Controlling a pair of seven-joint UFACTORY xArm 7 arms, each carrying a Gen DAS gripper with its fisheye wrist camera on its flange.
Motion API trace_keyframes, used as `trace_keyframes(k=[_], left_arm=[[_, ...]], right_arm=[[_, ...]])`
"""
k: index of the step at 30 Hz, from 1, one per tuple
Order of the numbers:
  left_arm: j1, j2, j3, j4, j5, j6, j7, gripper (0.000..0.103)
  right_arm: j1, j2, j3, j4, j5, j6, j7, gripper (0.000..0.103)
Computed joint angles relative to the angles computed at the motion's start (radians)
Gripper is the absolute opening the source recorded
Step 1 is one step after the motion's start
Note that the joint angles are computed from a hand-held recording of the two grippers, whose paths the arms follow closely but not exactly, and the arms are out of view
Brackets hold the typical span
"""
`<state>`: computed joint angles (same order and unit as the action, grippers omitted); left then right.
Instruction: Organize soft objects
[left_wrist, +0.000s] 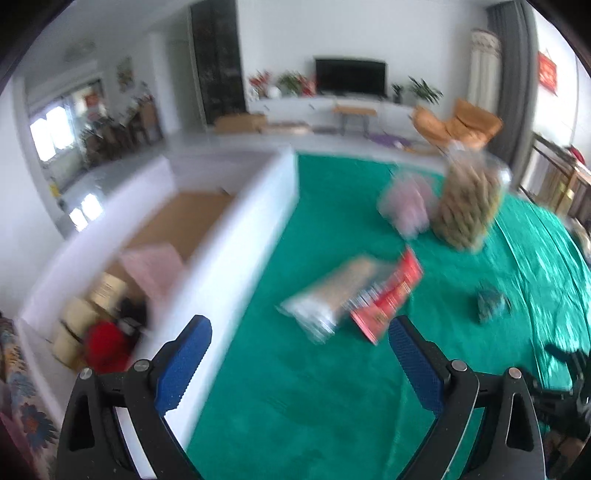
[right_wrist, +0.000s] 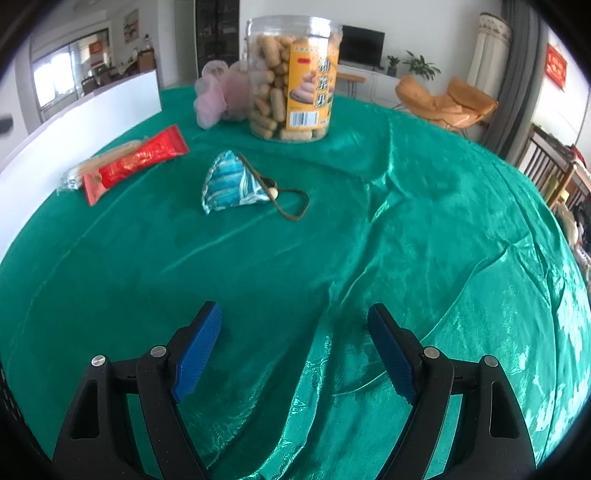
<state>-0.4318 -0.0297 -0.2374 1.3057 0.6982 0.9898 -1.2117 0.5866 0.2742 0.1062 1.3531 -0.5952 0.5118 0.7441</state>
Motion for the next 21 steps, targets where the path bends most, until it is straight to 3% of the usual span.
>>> trace_keyframes(k=[3,13,21], left_arm=[[0.001,0.044,0.01,-0.039,-0.075,-0.112,0.004,0.096],[-0.06,0.138,0.048,-0.077,-0.059,-0.205,-0.044,0.096],[-0.079,0.15,0.06,-0.071,-0.048,-0.171,-0.047,0.101]], right_arm=[[-0.021,-0.001,0.011,-0.01,0.061,-0.013,-0.015,0.084],[-0.019,-0.001,0.003,-0.014,0.076,-0.017,-0.013,0.086],[-0.025,0.0,0.007,-0.012,0.088,-0.016,-0.027,0.089]])
